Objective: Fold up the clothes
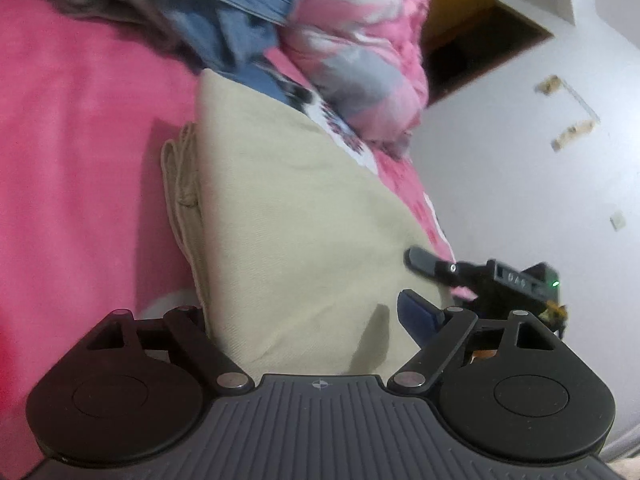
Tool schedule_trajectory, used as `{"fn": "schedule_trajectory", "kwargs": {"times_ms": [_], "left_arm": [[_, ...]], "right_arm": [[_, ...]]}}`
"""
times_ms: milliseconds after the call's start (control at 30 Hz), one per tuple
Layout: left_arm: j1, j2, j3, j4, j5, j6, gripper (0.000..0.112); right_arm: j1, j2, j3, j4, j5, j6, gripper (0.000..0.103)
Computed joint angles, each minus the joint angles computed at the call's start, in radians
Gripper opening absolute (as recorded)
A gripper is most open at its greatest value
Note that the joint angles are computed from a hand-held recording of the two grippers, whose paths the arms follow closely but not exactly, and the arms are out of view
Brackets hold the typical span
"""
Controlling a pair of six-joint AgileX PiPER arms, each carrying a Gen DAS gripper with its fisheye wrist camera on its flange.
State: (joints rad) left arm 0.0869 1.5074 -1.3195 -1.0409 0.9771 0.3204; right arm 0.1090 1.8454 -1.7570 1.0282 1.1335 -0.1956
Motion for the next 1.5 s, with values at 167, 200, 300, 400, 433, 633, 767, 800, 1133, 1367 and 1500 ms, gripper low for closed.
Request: {"fn": "schedule_trajectory", "kwargs": {"times_ms": [167, 200, 300, 400, 433, 633, 767, 800, 1133, 1367, 1500], "left_arm": [[-0.063, 0.005, 0.002, 0.057, -0.073, -0.012, 0.084], [-0.048, -0.021, 0.022, 0.059, -0.065, -0.005, 0.084], [0.014, -0.105, 0.086, 0.053, -0.045, 0.007, 0.085], [0.102, -0.202, 0.146, 0.044, -0.016, 0.015, 0.085], [0.125, -0.236, 0.163, 0.05, -0.01, 0.018, 0.085], [0.086, -0.394, 0.234, 0.226, -0.051, -0.084, 0.086], [-0.009, -0.472, 0.232, 0.381, -0.081, -0.175, 0.086], [-0.051, -0.487, 0.229, 0.435, -0.1, -0.202, 0.086], [-0.684, -0.452, 0.16, 1.339, -0.223, -0.739, 0.085], [-0.926, -0.358, 0.121, 1.664, -0.155, -0.78, 0.082], [-1.007, -0.263, 0.076, 1.778, -0.086, -0.767, 0.076]], "right_arm": [[-0.039, 0.035, -0.029, -0.108, 0.018, 0.075, 0.045], [-0.045, 0.005, 0.0, -0.111, -0.002, 0.065, 0.045], [-0.044, -0.111, 0.083, -0.176, -0.11, 0.059, 0.045], [-0.03, -0.248, 0.198, -0.17, -0.227, -0.013, 0.045], [-0.025, -0.282, 0.228, -0.148, -0.238, -0.055, 0.045], [0.116, -0.409, 0.395, -0.412, -0.291, -0.008, 0.05], [0.169, -0.54, 0.492, -0.543, -0.401, 0.109, 0.051], [0.176, -0.588, 0.522, -0.535, -0.438, 0.104, 0.051], [0.446, -0.783, 0.683, -1.0, -0.557, 0.432, 0.069], [0.237, -0.811, 0.807, -0.3, -0.476, 0.028, 0.038], [0.066, -0.751, 0.884, 0.099, -0.335, -0.22, 0.032]]}}
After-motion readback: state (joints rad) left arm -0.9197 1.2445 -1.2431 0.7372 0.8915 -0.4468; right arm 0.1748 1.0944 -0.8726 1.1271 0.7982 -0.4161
